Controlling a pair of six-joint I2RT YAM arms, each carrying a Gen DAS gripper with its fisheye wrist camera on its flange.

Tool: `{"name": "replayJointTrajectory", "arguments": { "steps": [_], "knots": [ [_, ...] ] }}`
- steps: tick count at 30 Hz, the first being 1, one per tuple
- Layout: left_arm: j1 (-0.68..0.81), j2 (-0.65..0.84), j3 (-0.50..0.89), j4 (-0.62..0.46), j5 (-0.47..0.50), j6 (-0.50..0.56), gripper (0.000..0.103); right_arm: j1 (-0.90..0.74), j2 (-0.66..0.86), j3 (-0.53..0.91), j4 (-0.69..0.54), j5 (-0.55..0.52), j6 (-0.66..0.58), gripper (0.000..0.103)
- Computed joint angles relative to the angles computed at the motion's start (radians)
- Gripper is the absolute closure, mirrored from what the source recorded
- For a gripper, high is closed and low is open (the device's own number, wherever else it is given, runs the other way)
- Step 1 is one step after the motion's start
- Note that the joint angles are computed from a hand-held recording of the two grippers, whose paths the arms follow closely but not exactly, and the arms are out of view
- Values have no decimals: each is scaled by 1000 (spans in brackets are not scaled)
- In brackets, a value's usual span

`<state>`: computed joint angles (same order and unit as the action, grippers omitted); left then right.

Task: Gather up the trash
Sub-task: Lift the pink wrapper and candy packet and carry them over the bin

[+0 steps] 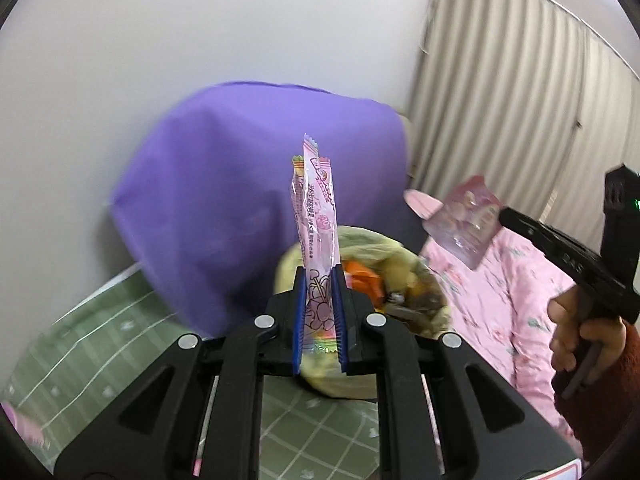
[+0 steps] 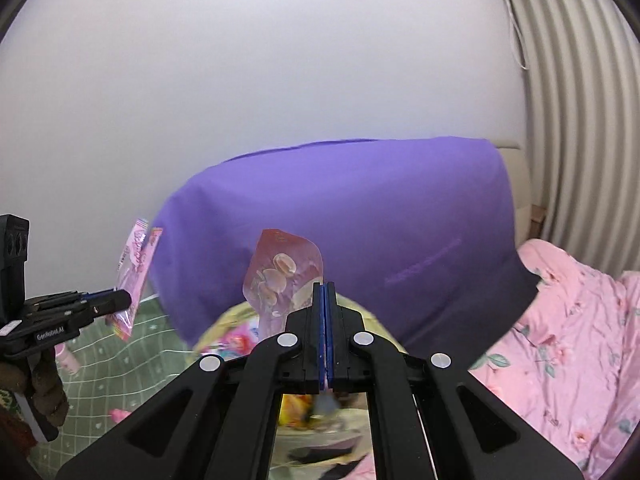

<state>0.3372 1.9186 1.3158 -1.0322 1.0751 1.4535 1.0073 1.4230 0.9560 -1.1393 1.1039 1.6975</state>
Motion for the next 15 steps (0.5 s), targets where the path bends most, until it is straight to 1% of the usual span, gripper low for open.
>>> {"name": "replayJointTrajectory", "arguments": {
  "steps": [2,3,4,6,7,8,10,11,14,15],
  "knots": [
    [-49,-20,-38,34,-25,-17,92,-22,-39,-46,38,-18,-36,100],
    [-71,-25,-54,54,-38,-29,92,-42,-59,-76,82,-33,-79,100],
    [-103,-33,-83,107,-57,-68,92,-66,-74,-103,138,-48,-129,100],
    [-163,-45,-149,254,-108,-181,92,-123,-110,-173,278,-91,-248,100],
    [-179,-46,-169,306,-126,-222,92,-139,-124,-201,319,-106,-280,100],
    [-204,-49,-212,413,-157,-292,92,-165,-133,-233,384,-127,-331,100],
    [-224,-42,-252,530,-198,-362,92,-221,-151,-299,518,-173,-431,100],
    [-234,-20,-254,565,-221,-389,92,-231,-150,-314,552,-187,-450,100],
    [-257,54,-225,601,-269,-444,92,-295,-150,-380,700,-254,-556,100],
    [-267,67,-221,607,-278,-457,92,-307,-147,-390,728,-269,-576,100]
  ]
}}
